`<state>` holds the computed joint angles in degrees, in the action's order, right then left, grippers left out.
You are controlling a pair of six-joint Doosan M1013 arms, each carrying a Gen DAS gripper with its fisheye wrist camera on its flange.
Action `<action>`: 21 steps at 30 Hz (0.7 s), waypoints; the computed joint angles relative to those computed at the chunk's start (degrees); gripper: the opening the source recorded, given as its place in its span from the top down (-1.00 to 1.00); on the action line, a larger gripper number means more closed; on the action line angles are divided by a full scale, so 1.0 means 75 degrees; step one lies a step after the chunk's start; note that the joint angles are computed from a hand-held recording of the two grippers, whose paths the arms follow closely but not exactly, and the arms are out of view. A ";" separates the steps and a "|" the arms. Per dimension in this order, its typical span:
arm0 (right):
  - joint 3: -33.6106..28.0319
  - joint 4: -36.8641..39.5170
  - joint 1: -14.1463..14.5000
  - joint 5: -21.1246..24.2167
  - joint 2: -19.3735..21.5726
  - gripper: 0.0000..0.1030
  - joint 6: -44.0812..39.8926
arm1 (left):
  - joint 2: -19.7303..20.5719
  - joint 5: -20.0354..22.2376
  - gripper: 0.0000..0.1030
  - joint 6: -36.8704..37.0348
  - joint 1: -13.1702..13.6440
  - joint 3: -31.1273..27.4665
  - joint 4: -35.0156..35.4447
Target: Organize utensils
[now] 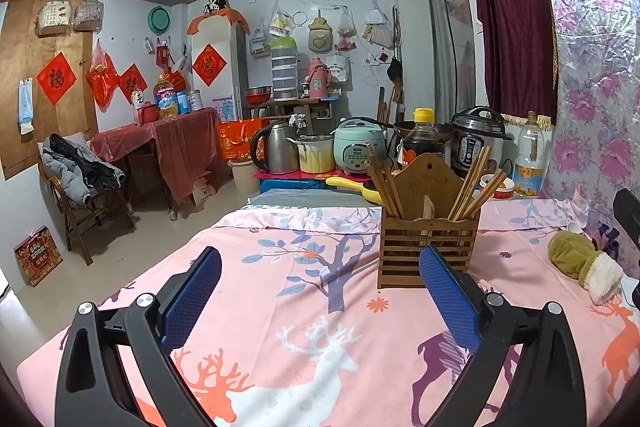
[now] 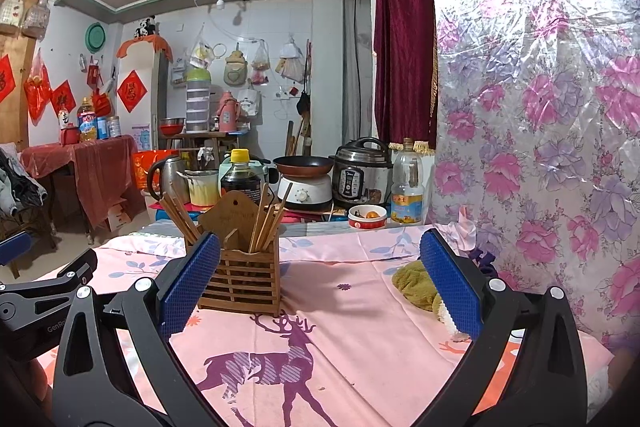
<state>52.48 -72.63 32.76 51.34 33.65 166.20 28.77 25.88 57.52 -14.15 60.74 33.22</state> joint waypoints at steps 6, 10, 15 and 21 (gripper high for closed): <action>0.0000 0.0005 -0.0002 -0.0002 0.0000 -0.87 -0.0009 | 0.0004 0.0012 -0.89 0.0031 -0.0002 -0.0008 -0.0019; 0.0004 -0.0003 -0.0004 -0.0005 0.0000 -0.87 0.0001 | 0.0000 -0.0018 -0.89 -0.0009 -0.0002 0.0023 0.0037; 0.0003 0.0003 -0.0003 -0.0005 -0.0001 -0.87 -0.0006 | 0.0001 -0.0031 -0.89 -0.0028 -0.0005 0.0037 0.0065; 0.0005 -0.0009 -0.0004 -0.0004 0.0001 -0.87 0.0008 | 0.0007 -0.0018 -0.89 0.0003 -0.0006 0.0025 0.0031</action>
